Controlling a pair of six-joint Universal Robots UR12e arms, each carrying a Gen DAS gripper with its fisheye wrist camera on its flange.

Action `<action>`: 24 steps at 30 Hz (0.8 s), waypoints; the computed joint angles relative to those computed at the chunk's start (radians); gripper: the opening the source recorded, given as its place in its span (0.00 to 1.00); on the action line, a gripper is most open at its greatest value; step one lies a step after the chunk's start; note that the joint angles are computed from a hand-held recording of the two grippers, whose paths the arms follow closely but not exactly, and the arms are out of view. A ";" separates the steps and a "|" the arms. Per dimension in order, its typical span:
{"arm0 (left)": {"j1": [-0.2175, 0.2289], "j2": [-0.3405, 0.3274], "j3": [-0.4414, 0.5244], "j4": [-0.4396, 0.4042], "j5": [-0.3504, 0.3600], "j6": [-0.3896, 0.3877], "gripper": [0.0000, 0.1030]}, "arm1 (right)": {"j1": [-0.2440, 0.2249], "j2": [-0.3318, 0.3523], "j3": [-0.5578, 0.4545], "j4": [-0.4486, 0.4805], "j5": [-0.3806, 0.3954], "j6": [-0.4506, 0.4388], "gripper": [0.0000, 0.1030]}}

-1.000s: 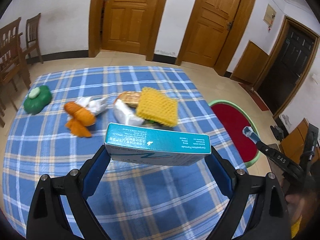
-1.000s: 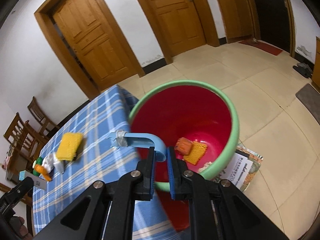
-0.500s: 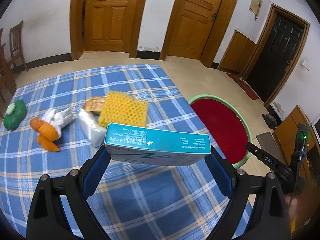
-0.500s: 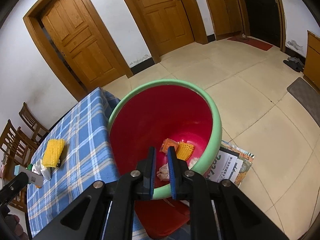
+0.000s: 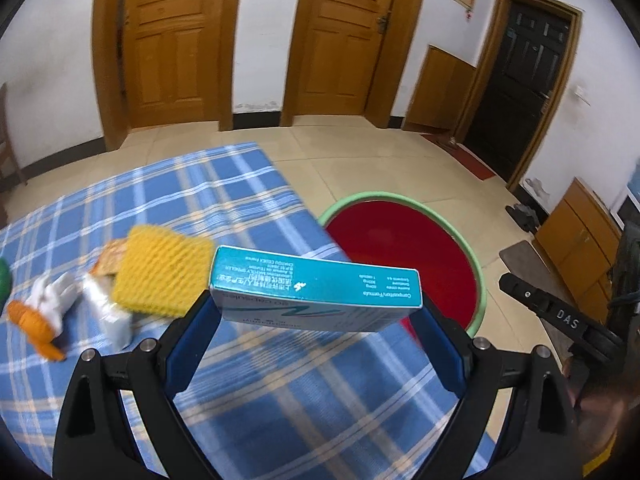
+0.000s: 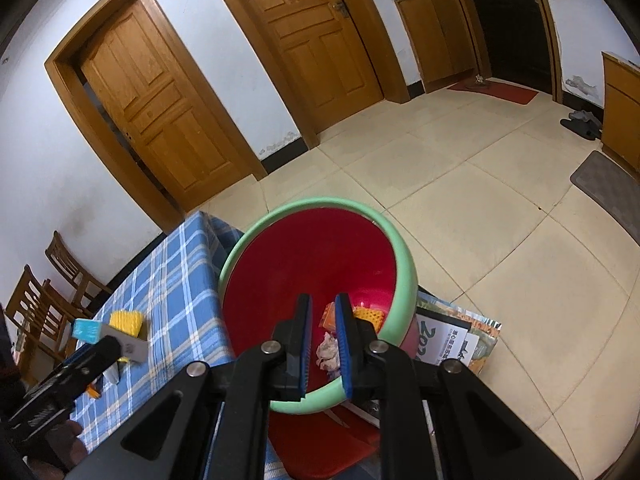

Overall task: Collect trash
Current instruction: 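Open both tools over the red bucket to drop the items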

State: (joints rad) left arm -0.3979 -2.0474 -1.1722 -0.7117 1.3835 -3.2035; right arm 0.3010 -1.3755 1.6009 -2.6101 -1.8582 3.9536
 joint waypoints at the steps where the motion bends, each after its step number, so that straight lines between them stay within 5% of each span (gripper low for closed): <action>1: -0.004 -0.009 0.012 -0.003 -0.006 0.008 0.91 | -0.001 -0.002 0.003 -0.004 -0.001 0.003 0.14; 24: -0.060 -0.127 0.170 -0.084 -0.036 0.138 0.94 | -0.037 -0.036 0.058 -0.014 -0.002 0.068 0.14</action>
